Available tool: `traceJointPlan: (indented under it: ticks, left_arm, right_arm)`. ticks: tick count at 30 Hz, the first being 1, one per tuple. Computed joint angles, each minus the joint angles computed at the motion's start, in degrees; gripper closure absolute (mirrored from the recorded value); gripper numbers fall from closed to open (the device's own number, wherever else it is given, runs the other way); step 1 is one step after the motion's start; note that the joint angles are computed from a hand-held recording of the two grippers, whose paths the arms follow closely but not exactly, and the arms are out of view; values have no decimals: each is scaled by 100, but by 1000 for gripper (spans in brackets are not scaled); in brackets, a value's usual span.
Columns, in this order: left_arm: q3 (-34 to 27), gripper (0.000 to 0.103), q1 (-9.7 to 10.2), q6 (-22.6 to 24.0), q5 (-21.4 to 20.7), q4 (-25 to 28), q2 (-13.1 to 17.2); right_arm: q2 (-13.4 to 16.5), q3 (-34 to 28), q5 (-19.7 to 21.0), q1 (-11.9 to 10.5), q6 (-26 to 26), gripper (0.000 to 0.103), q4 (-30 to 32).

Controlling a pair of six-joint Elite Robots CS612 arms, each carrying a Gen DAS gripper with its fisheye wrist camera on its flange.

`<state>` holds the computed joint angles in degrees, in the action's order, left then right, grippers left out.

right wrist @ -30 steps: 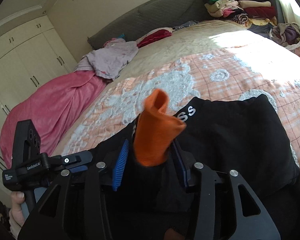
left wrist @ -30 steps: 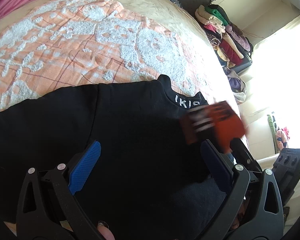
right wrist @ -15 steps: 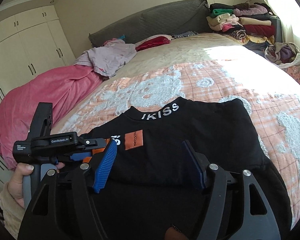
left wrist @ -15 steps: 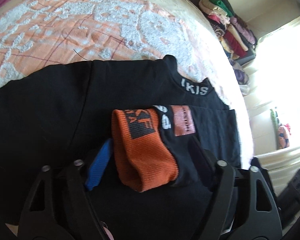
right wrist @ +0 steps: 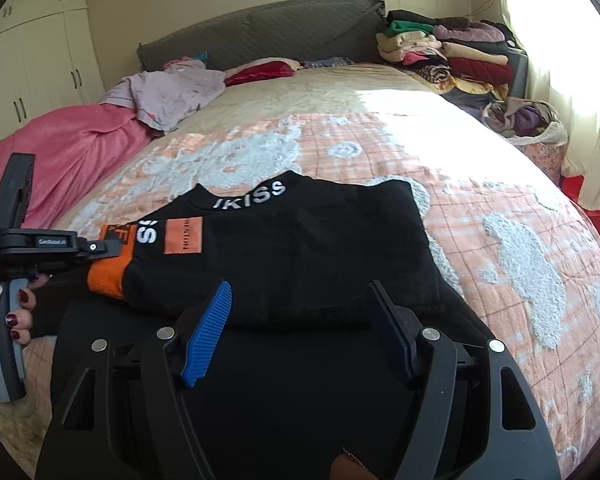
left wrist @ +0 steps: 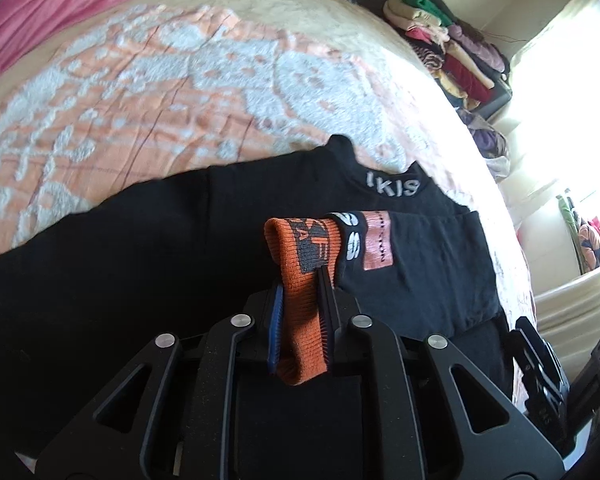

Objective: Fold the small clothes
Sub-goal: 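Lower the orange cuff onto the shirt body and open the right gripper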

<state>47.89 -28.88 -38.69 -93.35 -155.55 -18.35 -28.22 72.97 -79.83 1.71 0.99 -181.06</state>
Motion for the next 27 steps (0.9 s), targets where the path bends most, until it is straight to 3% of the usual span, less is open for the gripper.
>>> traceJointPlan:
  ticks: [1, 3, 8, 11, 18, 23, 27]
  left_arm:
    - [75, 72, -14, 10, 190, 96, -56]
    - [213, 58, -63, 38, 738, 169, -161]
    - [401, 54, -56, 113, 661, -414, -247]
    - [296, 40, -118, 350, 749, -342, -217]
    - [-48, 39, -225, 728, 699, 127, -50]
    - [-653, 39, -260, 914, 851, 1303, 269]
    - [-583, 38, -240, 925, 774, 1199, 241]
  right_arm:
    - [4, -15, -18, -10, 22, 35, 62]
    - [27, -67, -66, -21, 75, 35, 189]
    - [103, -241, -119, -5, 113, 33, 458]
    - [150, -338, -114, 14, 142, 23, 520]
    - [325, -712, -27, 26, 177, 18, 944]
    - [464, -975, -123, 20, 171, 17, 1565]
    - [509, -1005, -331, 66, -10, 17, 1594]
